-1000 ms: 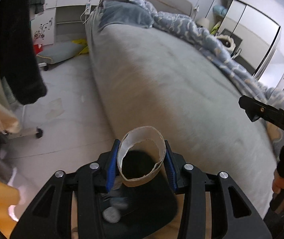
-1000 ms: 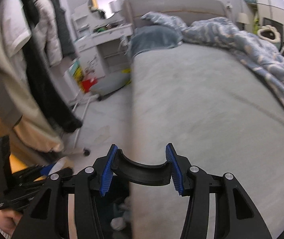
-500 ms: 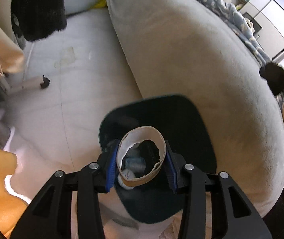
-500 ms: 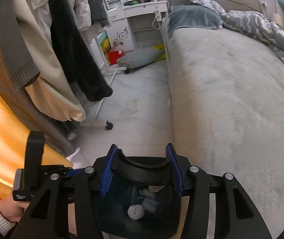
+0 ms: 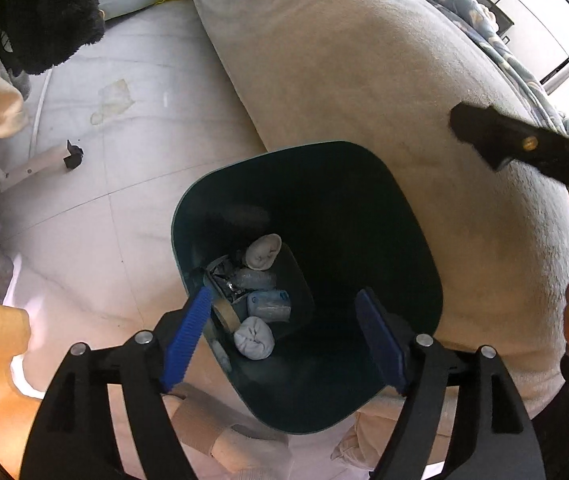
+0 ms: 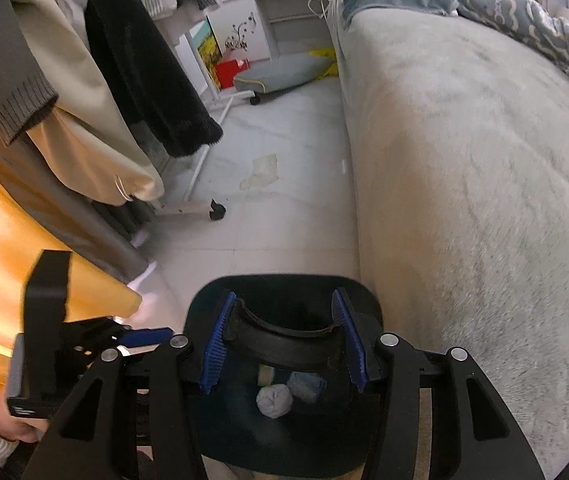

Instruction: Collect trash

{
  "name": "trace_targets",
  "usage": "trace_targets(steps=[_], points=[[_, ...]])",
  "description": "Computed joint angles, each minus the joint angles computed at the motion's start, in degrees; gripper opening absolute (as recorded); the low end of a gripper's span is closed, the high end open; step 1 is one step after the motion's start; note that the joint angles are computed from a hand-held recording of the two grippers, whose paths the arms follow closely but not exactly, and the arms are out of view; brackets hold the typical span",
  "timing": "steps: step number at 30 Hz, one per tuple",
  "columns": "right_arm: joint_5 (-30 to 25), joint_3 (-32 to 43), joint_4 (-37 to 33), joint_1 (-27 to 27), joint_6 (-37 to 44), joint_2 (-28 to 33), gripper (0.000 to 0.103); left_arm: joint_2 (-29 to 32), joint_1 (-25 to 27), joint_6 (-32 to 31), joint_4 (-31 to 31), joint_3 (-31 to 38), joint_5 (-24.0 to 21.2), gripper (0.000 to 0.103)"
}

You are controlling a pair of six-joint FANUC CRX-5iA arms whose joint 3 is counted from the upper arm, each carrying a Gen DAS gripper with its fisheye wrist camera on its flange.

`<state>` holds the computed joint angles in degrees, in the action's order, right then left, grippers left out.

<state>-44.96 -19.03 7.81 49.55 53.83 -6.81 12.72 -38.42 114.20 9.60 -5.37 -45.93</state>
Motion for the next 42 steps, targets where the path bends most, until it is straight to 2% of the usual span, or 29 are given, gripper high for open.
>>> trace_targets(steps=[3,6,10,14,16,18,20,25,30,32,37,42], points=[[-1.4,0.5,-1.0,-0.2,0.9,1.3,0.051,-0.9,-0.7,2.7,-2.6,0.4,-0.9,0.078],[-2.9,1.1,-1.9,-0.3,2.1,2.5,0.051,-2.3,-2.3,6.9,-7.8,1.4,-1.7,0.078],[-4.0,1.7,-2.9,-0.1,2.9,4.0,0.051,-5.0,-4.9,15.5,-17.1,3.1,-3.8,0.078],[-3.3,1.5,-3.1,0.4,4.2,4.3,0.055,-7.5,-10.0,26.6,-29.9,7.3,-9.3,0.079],[-2.9,1.1,-4.1,0.2,5.3,3.9,0.076,-8.6,-13.2,31.5,-35.9,9.2,-12.3,0.081],[-3.2,1.5,-5.7,0.0,7.1,3.7,0.086,-9.8,-16.0,35.9,-40.4,10.5,-14.4,0.082],[-3.3,1.2,-4.6,0.8,7.3,2.7,0.091,-11.2,-18.8,39.9,-44.0,11.2,-15.7,0.084],[-2.0,-1.1,0.4,3.4,7.7,-2.9,0.099,-12.6,-23.5,45.4,-49.2,14.0,-18.9,0.087],[-1.6,-5.3,10.4,7.2,2.5,-11.5,0.1,-9.9,-29.4,47.8,-55.7,21.3,-25.9,0.092],[-2.3,-7.3,15.4,9.0,-0.3,-15.1,0.1,-9.0,-30.4,48.6,-56.8,23.7,-27.3,0.093],[-8.7,-11.8,27.2,13.3,-7.7,-25.5,0.1,-6.1,-32.8,47.8,-59.5,30.0,-30.6,0.099],[-19.0,-14.3,33.8,17.5,-15.7,-35.9,0.1,-1.8,-34.7,45.6,-60.0,36.3,-33.2,0.1]])
